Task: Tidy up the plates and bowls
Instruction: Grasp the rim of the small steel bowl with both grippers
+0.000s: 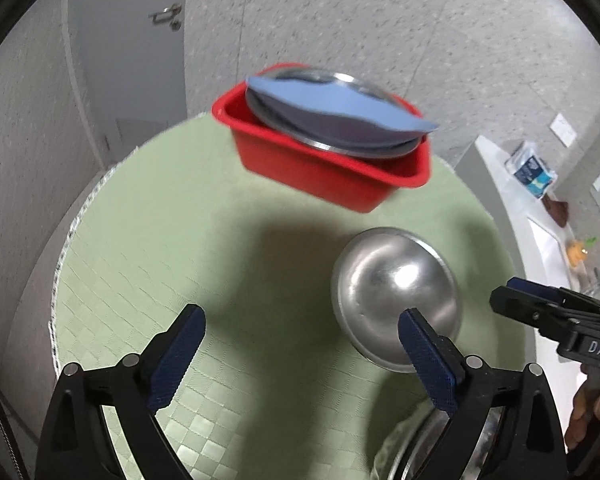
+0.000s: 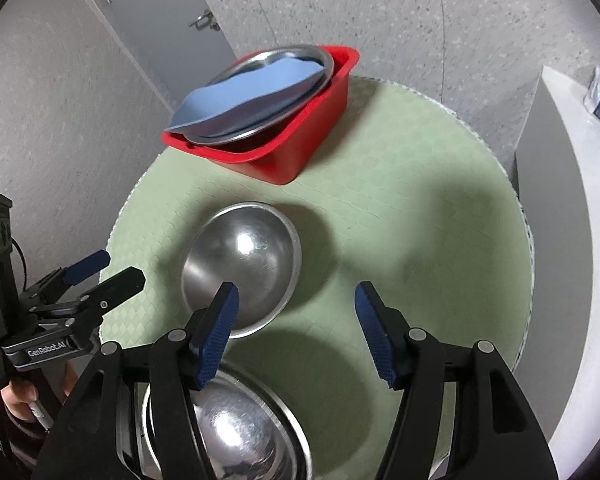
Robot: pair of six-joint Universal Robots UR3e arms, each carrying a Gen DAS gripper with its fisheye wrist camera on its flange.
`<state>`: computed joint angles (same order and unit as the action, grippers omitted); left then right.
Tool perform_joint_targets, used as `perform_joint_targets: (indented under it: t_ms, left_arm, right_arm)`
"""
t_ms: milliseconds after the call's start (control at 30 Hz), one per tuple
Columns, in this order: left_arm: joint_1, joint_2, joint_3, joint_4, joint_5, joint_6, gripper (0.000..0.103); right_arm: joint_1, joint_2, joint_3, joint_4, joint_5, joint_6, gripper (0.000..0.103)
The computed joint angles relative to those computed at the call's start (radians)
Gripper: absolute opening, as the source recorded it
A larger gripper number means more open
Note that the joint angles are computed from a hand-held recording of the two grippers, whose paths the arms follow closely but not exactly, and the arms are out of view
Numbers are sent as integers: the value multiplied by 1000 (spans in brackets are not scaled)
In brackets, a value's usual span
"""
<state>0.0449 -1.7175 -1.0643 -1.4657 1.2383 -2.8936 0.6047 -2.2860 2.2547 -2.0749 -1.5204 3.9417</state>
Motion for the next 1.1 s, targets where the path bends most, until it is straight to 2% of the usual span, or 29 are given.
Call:
perform_joint_targets:
  t_ms: [300, 567, 800, 900, 1100]
  left_arm:
    - [-74, -202, 166, -3, 69, -85, 95]
    - [-119, -316, 246, 0, 112, -125, 94]
    - [-145, -403, 333, -32, 135, -134, 78]
    - [-153, -402, 317, -8, 135, -127, 72]
    - [-160, -390, 290, 18, 106, -114, 49]
  right_arm:
    - [-230, -54, 104, 20, 182, -234, 62]
    - [-290, 30, 169, -76, 270, -329, 62]
    - [-285, 147, 197, -191, 315, -358, 64]
    - [-276, 167, 190, -212, 310, -356, 62]
    - [-241, 217, 176, -253, 307, -328, 40]
